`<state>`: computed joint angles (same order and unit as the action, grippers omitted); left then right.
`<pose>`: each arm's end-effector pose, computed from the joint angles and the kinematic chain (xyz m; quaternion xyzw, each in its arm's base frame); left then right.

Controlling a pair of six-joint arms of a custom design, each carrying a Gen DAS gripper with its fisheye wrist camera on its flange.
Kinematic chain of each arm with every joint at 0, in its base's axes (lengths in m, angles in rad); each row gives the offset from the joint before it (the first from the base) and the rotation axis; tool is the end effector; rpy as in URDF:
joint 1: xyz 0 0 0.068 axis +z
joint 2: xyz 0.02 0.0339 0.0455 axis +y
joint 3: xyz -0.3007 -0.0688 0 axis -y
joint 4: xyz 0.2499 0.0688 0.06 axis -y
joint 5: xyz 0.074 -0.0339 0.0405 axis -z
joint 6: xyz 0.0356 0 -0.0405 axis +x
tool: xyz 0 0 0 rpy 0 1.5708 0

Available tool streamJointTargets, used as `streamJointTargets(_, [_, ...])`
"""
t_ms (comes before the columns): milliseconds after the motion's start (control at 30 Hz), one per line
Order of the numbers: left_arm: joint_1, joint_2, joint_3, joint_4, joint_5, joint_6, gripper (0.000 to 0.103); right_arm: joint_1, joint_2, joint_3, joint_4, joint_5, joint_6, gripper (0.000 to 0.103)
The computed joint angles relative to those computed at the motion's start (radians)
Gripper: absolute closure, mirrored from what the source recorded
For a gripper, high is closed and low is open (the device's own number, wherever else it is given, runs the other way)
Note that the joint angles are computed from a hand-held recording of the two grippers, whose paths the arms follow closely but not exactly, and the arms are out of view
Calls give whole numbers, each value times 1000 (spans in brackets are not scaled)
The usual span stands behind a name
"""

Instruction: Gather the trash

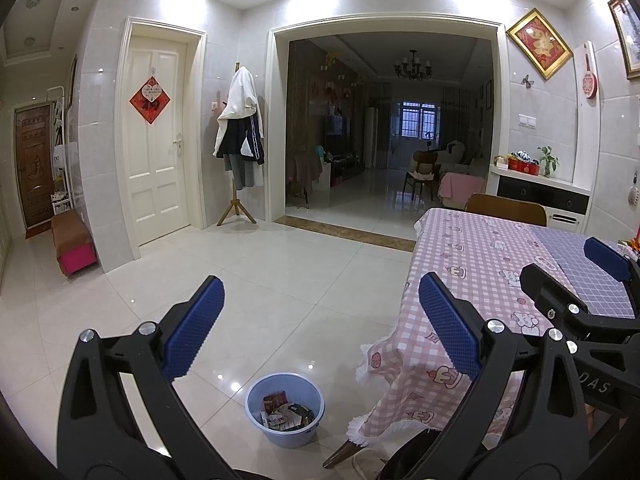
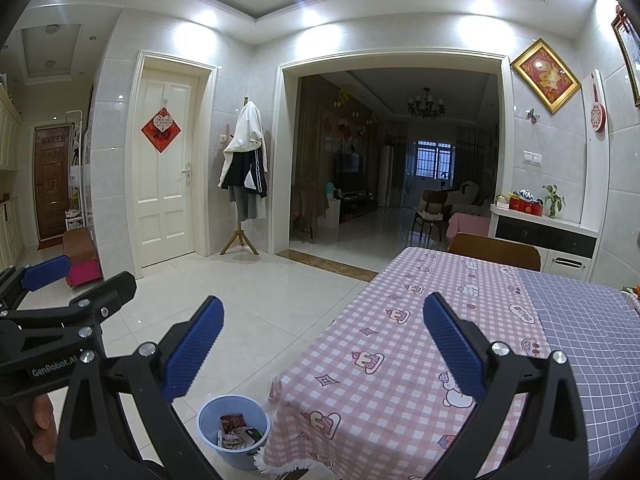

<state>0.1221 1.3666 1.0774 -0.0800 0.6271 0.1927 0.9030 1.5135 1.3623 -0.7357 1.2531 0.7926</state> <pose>0.3118 0.0172 0.3571 0.2019 0.7780 -0.1670 0.5710 0.2202 0.2245 0.3694 0.1542 0.7728 -0.1618 0.5939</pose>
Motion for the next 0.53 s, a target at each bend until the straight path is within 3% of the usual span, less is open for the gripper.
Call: streamJointTargets(533, [0,9,10,-34,-8,8,7,-16,-29,-55,4,-17,25,5])
